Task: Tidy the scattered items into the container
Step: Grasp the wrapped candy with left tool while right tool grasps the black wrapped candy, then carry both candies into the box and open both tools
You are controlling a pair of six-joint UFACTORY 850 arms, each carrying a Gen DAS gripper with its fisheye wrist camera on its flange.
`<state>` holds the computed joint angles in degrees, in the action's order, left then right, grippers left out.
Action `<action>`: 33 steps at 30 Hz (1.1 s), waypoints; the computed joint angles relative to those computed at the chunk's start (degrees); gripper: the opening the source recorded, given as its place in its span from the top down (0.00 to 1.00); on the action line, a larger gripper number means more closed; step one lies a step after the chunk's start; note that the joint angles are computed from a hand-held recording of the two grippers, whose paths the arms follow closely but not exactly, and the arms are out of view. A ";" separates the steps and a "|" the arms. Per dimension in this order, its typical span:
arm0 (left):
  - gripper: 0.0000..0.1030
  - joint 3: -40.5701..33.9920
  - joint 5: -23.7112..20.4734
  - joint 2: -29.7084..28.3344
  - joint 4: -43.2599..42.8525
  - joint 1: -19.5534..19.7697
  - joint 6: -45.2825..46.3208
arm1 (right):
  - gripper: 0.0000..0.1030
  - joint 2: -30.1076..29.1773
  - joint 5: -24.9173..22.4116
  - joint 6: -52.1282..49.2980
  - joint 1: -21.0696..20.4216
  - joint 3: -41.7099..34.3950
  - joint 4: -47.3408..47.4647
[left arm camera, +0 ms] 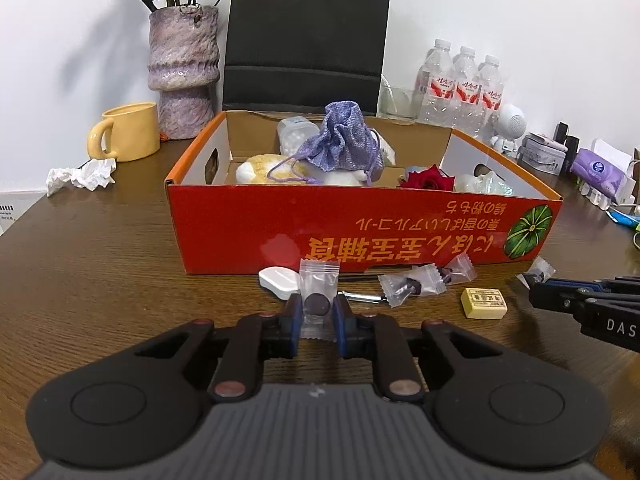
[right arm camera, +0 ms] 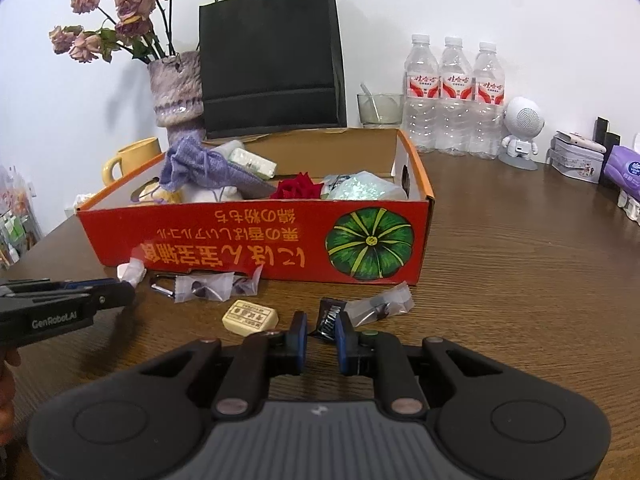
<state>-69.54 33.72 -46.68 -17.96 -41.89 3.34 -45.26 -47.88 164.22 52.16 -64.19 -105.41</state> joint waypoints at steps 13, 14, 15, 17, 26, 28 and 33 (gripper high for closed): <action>0.83 4.10 4.60 3.06 7.57 0.43 -7.17 | 0.87 2.02 -5.72 3.11 1.85 2.41 -3.58; 0.83 4.41 4.74 3.58 9.38 0.64 -8.81 | 0.87 2.51 -6.21 3.70 1.91 2.91 -4.54; 0.83 4.64 4.86 4.10 11.17 0.85 -10.39 | 0.87 3.06 -6.64 4.18 1.90 3.39 -5.40; 0.83 4.86 5.25 5.12 14.03 1.16 -12.47 | 0.87 4.33 -7.31 4.79 1.64 4.18 -6.82; 0.83 -3.34 5.31 3.94 15.10 0.56 -12.27 | 0.87 6.33 -8.02 0.43 -3.45 1.53 -9.99; 0.83 -6.89 3.88 2.07 13.81 0.25 -11.13 | 0.87 5.61 -7.17 0.05 -5.13 0.09 -11.04; 0.83 -16.45 -0.69 -3.67 9.84 0.15 -8.12 | 0.87 3.14 -3.23 1.47 -9.43 -2.80 -14.86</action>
